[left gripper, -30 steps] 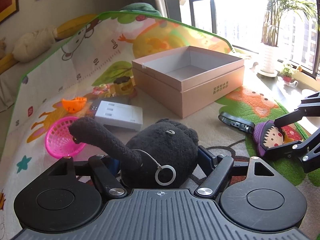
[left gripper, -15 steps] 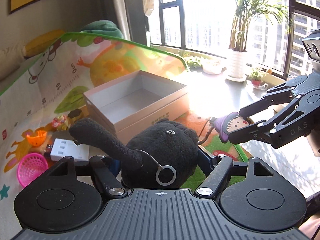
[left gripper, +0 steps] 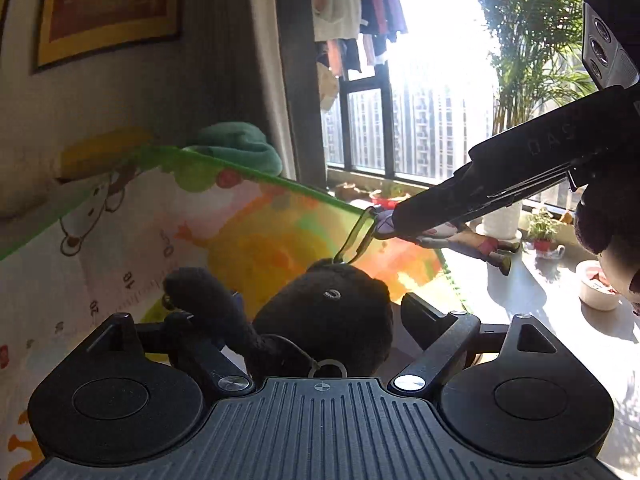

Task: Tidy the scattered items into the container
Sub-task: 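Open left gripper over pink box while right tool drops figure inside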

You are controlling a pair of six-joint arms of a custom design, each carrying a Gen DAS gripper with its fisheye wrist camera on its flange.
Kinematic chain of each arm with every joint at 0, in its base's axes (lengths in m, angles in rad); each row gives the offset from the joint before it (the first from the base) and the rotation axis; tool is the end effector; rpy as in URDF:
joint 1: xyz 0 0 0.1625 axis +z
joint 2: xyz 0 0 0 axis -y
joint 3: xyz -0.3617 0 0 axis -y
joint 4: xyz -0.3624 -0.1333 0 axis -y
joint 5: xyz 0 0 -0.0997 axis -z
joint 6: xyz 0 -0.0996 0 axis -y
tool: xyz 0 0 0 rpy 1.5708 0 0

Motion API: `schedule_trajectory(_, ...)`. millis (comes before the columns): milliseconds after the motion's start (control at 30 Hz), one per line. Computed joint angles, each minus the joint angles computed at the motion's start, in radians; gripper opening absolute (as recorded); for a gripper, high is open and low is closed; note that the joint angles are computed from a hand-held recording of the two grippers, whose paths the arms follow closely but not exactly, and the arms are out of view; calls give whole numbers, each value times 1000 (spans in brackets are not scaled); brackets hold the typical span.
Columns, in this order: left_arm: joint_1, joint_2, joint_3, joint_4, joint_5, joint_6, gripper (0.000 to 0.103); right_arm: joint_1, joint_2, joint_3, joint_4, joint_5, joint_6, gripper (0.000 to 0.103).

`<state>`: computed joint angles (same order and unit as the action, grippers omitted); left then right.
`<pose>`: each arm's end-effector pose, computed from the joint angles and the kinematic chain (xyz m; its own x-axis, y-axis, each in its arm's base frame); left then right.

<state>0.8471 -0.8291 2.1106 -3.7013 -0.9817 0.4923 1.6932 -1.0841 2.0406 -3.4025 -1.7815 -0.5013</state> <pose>-0.1737 -0.4814 0.1020 -0.5856 0.4438 -0.6783 0.8106 0.3238 -0.4880 0.1747 -0.4991 0.2002 -0.8307 -0.2706 0.4865 -0.5445 0.5770 -0.6088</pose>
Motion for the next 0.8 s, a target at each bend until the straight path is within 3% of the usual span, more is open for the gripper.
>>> schedule_trajectory(100, 35, -46, 32, 54, -1, -40, 96, -1, 82, -80, -4, -73, 54, 82)
schedule_trajectory(167, 38, -99, 103, 51, 11, -25, 100, -25, 78, -55, -17, -50, 66, 84)
schedule_trajectory(300, 36, -182, 236, 60, 86, -41, 101, -52, 107, -4, -127, -112, 41, 87)
schedule_trajectory(433, 49, -263, 340, 76, 99, -119, 102, -77, 130, 35, -142, -145, 65, 87)
schedule_trajectory(600, 63, -332, 415, 64, 95, -183, 102, -25, 220, 34, -296, -197, -1, 87)
schedule_trajectory(700, 61, -371, 457, 59, 74, -247, 103, 26, 250, -24, -252, -170, -38, 87)
schedule_trajectory(800, 57, -408, 489, 73, 38, -301, 103, 58, 312, -165, -80, -151, 36, 87)
